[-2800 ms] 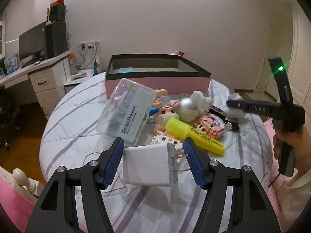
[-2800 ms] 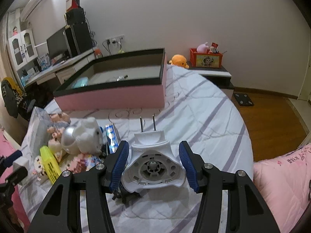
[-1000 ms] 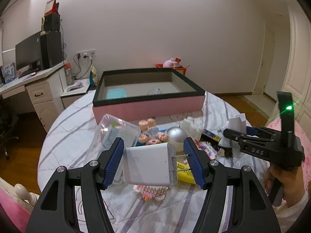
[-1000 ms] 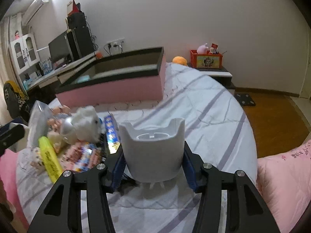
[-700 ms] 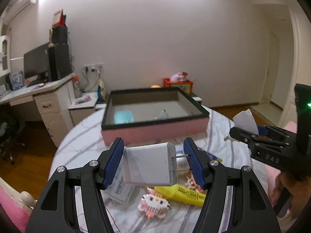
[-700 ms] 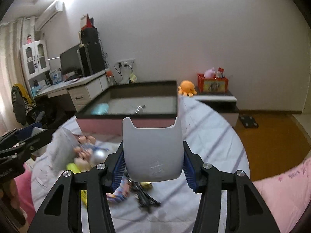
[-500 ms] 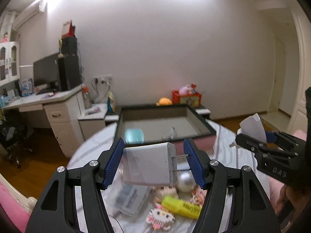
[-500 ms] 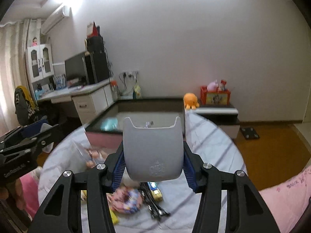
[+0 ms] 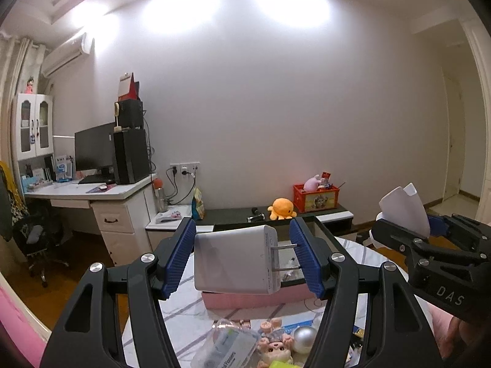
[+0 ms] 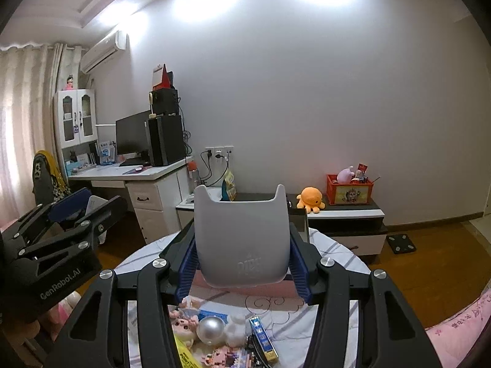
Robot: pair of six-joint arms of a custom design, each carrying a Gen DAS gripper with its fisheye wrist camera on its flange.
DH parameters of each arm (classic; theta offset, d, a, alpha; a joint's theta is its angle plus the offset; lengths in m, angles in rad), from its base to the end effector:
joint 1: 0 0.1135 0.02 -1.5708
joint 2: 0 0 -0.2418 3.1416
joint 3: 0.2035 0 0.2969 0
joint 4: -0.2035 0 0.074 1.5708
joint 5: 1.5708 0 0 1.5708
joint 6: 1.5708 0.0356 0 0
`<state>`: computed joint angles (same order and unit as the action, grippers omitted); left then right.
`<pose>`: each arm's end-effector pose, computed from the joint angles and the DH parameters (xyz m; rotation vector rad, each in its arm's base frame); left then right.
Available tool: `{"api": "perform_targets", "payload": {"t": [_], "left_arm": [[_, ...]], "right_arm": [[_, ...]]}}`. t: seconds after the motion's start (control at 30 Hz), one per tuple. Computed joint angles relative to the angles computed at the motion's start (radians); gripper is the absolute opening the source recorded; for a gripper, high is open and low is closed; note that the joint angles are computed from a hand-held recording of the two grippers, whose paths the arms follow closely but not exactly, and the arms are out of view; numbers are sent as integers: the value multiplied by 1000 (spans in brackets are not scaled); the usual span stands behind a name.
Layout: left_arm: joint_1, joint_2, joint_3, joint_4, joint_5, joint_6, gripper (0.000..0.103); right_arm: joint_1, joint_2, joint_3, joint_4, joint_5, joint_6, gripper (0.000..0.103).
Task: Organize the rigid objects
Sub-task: 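Lift the charger and plug adapter with both tools over the pink box, then open both tools to release the charger and adapter into the box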
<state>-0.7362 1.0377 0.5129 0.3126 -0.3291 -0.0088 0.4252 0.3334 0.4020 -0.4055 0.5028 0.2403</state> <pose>0.2182 -0.1822 0.2053 0.4061 1.7310 -0.2453 0.1681 0.0573 0.2377 0.1634 1.8575 -0.0203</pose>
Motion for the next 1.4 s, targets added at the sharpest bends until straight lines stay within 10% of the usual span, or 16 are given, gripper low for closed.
{"api": "perform_targets", "payload": {"t": [0.57, 0.87, 1.23, 1.4], "left_arm": [[104, 433, 361, -3, 135, 62, 65], [192, 939, 931, -335, 278, 96, 65], [187, 1480, 1699, -910, 281, 106, 65], [185, 1513, 1730, -913, 254, 100, 66]], "right_arm": [[-250, 417, 143, 211, -259, -84, 54], [-380, 966, 412, 295, -402, -144, 54], [-433, 1386, 754, 113, -398, -161, 54], [-445, 1419, 764, 95, -392, -145, 54]]}}
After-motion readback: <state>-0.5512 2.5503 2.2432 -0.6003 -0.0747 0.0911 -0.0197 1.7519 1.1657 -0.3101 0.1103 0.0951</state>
